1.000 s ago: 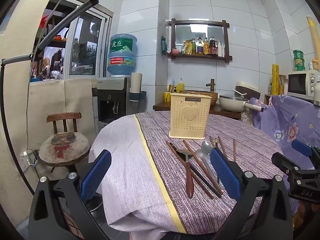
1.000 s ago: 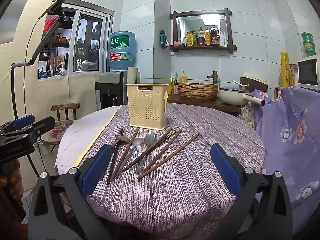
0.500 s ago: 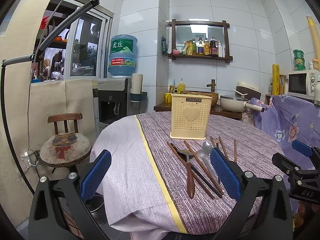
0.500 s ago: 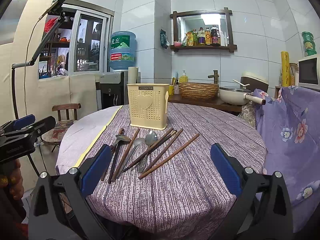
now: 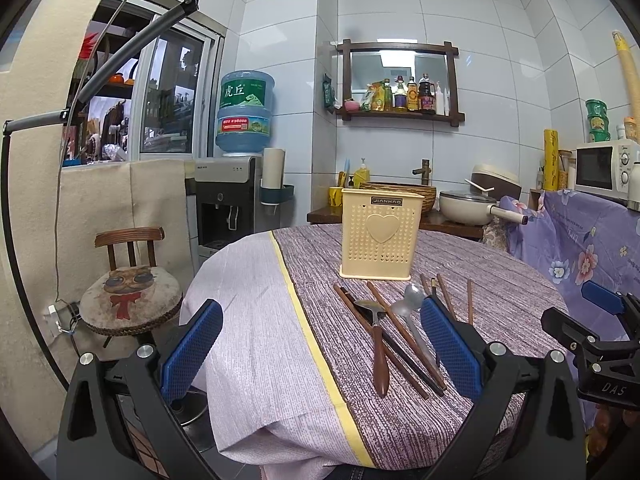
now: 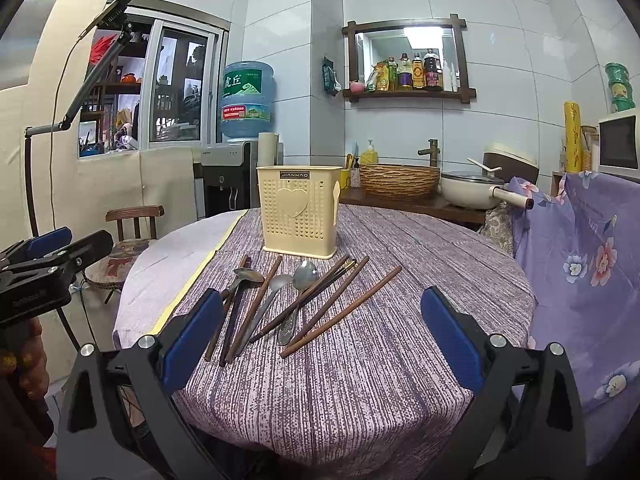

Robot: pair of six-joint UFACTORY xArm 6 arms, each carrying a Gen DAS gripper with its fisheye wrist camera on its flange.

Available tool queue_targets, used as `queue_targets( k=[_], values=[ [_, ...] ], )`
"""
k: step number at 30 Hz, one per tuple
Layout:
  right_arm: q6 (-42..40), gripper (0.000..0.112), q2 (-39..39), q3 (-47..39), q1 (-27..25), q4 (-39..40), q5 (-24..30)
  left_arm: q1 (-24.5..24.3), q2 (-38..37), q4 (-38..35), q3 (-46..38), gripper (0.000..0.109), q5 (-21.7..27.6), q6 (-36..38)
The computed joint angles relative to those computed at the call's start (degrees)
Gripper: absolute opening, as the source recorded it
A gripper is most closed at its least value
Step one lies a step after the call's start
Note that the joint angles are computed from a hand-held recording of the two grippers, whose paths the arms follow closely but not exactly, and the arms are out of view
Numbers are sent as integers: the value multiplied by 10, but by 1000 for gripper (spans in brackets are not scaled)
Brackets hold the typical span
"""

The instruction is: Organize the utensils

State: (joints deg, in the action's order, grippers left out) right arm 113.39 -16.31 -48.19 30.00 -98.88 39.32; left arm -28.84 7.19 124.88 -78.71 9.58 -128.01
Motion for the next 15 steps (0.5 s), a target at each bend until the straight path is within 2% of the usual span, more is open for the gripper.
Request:
queue_targets(
  k=[15],
  values=[
    [2, 98, 2, -1, 2, -1, 1, -2, -1, -1, 2, 98, 4, 0]
  ],
)
